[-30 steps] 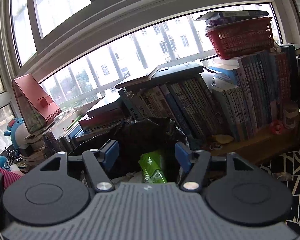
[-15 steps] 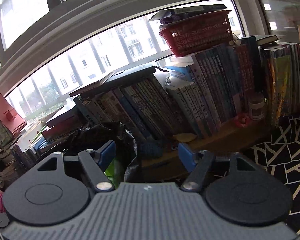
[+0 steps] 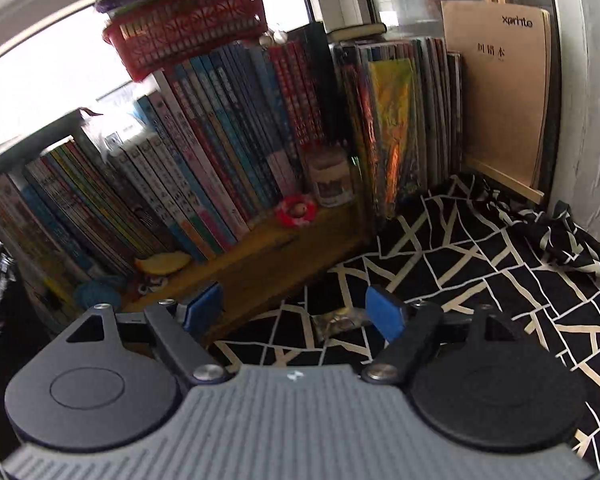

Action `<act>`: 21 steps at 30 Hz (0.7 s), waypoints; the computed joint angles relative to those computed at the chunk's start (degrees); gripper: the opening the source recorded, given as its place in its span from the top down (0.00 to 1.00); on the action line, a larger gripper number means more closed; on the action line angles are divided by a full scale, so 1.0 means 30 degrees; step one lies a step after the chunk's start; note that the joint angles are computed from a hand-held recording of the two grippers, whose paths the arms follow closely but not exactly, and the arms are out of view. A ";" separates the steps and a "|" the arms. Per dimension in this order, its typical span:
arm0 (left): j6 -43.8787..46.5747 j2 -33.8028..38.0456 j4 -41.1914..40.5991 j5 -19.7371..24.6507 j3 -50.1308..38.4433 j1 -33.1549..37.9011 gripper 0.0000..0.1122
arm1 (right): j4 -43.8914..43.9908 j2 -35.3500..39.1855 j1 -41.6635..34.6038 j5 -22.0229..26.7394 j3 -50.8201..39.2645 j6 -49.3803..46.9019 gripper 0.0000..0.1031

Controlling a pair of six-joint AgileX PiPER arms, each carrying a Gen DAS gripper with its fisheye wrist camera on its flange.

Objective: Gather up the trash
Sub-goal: 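Move the right gripper back to the silver candy wrapper on the cloth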

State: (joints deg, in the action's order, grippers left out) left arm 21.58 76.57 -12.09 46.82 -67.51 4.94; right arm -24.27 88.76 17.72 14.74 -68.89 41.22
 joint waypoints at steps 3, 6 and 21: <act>-0.0050 0.0011 0.0085 -0.0078 0.0028 -0.0060 0.36 | -0.0459 0.1480 -0.0083 0.0594 -0.0583 -0.0528 0.14; -0.0246 0.0044 0.0261 -0.0101 0.0022 -0.0174 0.36 | -0.0220 0.2767 -0.0230 0.0971 -0.1092 -0.0852 0.13; -0.0268 0.0509 0.0252 0.0294 -0.0450 -0.0052 0.36 | -0.3282 0.8591 -0.0129 0.3199 -0.6281 0.2052 0.00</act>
State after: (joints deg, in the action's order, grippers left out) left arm 20.77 78.10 -11.33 47.70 -68.86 4.78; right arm -34.11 114.53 17.33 24.34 -87.73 47.38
